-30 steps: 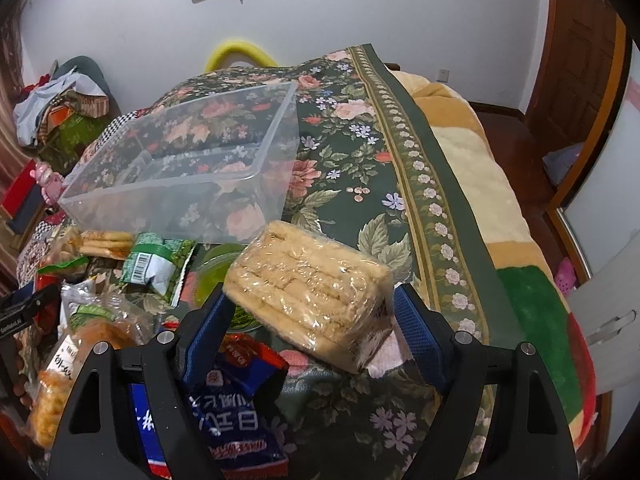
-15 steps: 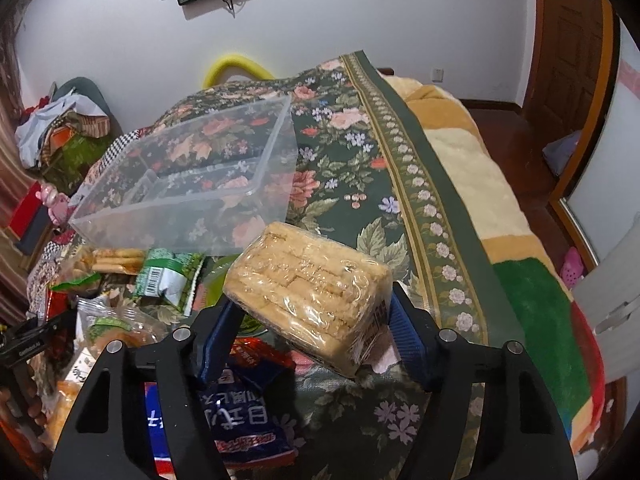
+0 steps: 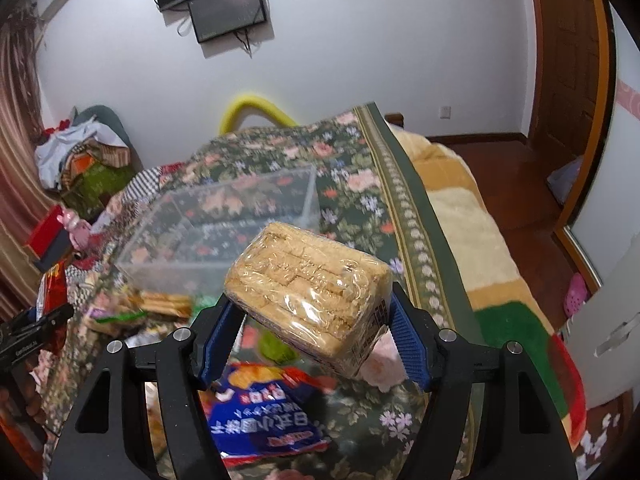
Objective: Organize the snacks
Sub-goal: 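Carry the red chip bag into the box while right drops biscuit block in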
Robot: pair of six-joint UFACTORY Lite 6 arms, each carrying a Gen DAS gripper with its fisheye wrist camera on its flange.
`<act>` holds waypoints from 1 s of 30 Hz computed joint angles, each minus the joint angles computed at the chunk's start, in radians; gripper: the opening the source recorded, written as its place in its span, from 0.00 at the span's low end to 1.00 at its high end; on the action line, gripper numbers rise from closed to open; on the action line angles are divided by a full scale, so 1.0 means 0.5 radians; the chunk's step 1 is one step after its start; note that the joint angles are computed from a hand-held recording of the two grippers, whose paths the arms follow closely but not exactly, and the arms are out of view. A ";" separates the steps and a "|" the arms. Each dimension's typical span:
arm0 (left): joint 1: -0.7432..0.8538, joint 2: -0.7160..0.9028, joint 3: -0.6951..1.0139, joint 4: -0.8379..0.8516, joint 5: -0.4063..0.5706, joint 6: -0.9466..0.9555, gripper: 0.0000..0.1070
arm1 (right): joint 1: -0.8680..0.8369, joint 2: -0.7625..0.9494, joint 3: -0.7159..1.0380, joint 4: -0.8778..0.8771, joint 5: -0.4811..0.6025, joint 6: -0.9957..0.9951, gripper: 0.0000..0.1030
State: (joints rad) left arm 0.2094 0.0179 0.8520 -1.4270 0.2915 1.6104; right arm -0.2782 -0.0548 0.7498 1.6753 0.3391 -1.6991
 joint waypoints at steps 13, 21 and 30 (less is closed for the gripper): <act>-0.312 0.286 0.487 0.171 0.026 -0.416 0.66 | 0.192 0.135 0.266 0.207 -0.036 -0.133 0.65; -0.454 0.712 0.981 0.577 0.023 -0.908 0.66 | 0.348 0.442 0.554 0.209 -0.165 -0.134 0.65; -0.593 1.216 1.558 1.347 -0.018 -1.661 0.66 | 0.427 0.837 0.964 -0.581 -0.196 0.613 0.65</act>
